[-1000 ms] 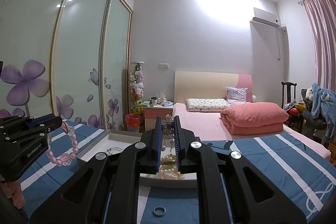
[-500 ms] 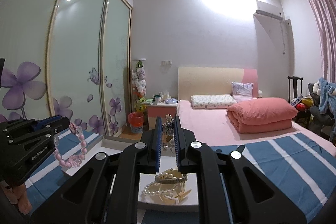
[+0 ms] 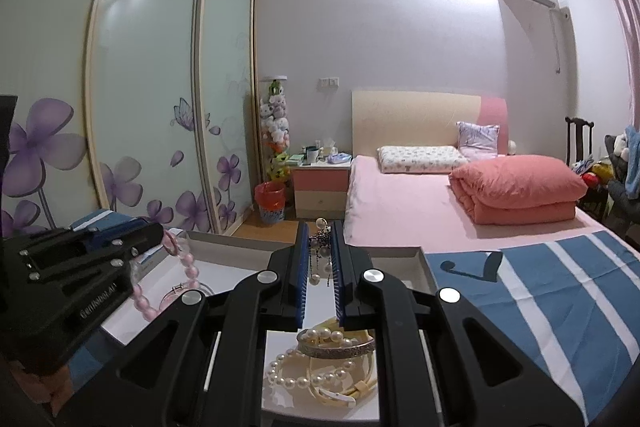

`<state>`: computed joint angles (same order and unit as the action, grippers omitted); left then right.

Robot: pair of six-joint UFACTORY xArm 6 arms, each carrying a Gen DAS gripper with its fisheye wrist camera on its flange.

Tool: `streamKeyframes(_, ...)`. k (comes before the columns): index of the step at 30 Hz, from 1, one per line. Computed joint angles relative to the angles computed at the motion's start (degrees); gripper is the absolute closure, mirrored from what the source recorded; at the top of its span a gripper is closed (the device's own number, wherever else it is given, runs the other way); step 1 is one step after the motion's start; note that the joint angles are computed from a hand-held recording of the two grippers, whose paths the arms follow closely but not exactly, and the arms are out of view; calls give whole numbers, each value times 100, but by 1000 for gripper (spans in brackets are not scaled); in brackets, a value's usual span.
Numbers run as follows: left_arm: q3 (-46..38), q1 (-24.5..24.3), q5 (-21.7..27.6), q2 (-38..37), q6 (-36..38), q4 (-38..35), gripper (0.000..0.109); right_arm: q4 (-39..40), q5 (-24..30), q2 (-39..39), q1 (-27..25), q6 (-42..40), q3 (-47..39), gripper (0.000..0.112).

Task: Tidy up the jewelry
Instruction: 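Open both tools to drop the bracelet and earring into the tray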

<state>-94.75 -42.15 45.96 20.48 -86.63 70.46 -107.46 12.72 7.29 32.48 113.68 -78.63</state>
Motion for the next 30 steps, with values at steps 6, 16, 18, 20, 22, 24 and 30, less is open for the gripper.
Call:
streamKeyframes(6, -106, 120, -201, 179, 163, -235, 95, 527, -326, 236, -106, -442, -203, 100)
streamKeyframes(16, 185, 207, -393, -98, -175, 5, 81, 402, -385, 135, -145, -192, -180, 68)
streamKeyframes(18, 329, 201, -374, -247, -239, 30, 81, 413, -365, 30, -160, -158, -96, 68)
streamKeyframes(20, 558, 197, -363, -464, -287, 28, 80, 407, -335, -99, -161, -118, 10, 68)
streamKeyframes(22, 799, 168, -350, -678, -322, 8, 77, 419, -307, -258, -138, -127, 158, 68)
streamKeyframes(24, 1157, 126, -341, -978, -371, 17, 75, 361, -259, -444, -84, -111, 339, 68)
streamKeyframes(30, 2047, 49, -578, -1633, -183, -465, 71, 688, -87, -1026, 60, -562, 1043, 68)
